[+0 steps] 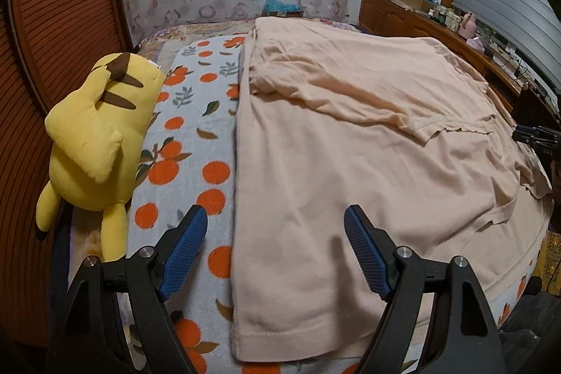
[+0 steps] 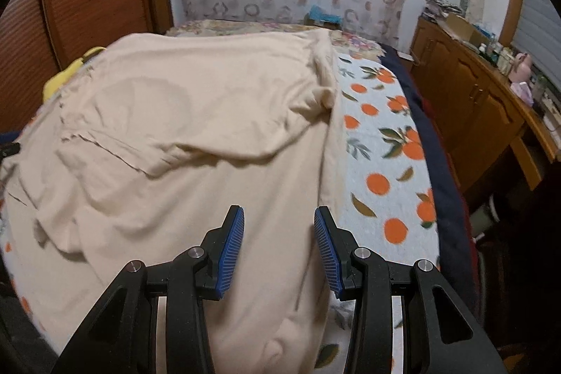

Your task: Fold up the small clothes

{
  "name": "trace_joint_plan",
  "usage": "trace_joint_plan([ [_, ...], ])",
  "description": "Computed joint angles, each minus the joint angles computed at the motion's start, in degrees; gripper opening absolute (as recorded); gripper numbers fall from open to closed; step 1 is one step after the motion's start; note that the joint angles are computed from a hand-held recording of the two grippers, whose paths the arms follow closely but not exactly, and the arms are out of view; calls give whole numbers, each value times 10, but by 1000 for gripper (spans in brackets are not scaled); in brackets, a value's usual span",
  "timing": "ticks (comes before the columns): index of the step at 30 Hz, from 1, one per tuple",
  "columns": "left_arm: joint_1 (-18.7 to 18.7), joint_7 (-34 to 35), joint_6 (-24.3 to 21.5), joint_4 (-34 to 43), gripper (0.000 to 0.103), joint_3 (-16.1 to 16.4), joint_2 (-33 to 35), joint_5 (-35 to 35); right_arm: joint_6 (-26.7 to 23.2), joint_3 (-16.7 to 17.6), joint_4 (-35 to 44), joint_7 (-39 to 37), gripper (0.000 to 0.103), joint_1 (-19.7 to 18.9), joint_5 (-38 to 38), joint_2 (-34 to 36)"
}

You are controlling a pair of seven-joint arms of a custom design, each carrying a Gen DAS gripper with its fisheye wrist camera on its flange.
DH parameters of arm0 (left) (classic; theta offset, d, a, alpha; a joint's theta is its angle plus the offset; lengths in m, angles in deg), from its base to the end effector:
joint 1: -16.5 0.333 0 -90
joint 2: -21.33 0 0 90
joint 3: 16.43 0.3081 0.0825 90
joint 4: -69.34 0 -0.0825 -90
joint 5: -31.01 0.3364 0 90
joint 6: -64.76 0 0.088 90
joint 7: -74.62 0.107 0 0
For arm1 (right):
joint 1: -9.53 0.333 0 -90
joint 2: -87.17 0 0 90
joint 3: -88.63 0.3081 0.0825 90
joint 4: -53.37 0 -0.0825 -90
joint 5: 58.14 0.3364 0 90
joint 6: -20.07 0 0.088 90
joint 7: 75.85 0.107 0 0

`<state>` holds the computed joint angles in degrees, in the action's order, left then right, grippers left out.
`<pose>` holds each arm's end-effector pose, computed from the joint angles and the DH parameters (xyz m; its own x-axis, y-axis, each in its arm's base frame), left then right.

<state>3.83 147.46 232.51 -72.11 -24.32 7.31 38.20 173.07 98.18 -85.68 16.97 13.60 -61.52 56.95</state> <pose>0.4259 -0.1717 0.4866 -0.2011 -0.9777 0.0610 -0.7550 0.1150 -0.6456 0.3862 0.1085 0.5913 0.1968 -0.9748 0.1050 -0.6913 -0.2139 -0.6902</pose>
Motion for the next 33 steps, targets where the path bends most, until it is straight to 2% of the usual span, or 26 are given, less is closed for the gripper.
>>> trace_joint_plan([
  [6,5,-6,-8,-7,81,1,1,-1,-1,-4,-17,6,43,-1,2,-13],
  [10,18,-22,-10,-7,81,-10,-1,22,0,-9,-27,-4,27,-2,5,-22],
  [13,18,-28,-12,-8,81,-9,-3,25,-3,-18,-34,-7,26,2,20,-36],
  [17,5,-17,-5,-18,81,-1,-12,14,3,-28,-55,-32,26,26,53,-74],
  [20,8,-24,-10,-18,81,-6,-14,18,1,-39,-62,-67,26,71,93,-95],
  [23,2,-29,-4,-22,81,-5,-21,12,-3,-48,-57,-110,26,124,137,-89],
  [26,-28,-14,19,-29,81,8,-36,-14,-3,-43,-46,-143,25,152,166,-62],
  [29,-59,3,32,-27,81,12,-40,-32,-12,-23,-42,-153,25,147,164,-40],
  [33,-43,-16,19,-10,80,-16,-27,-4,-3,5,-49,-142,25,120,129,-29],
])
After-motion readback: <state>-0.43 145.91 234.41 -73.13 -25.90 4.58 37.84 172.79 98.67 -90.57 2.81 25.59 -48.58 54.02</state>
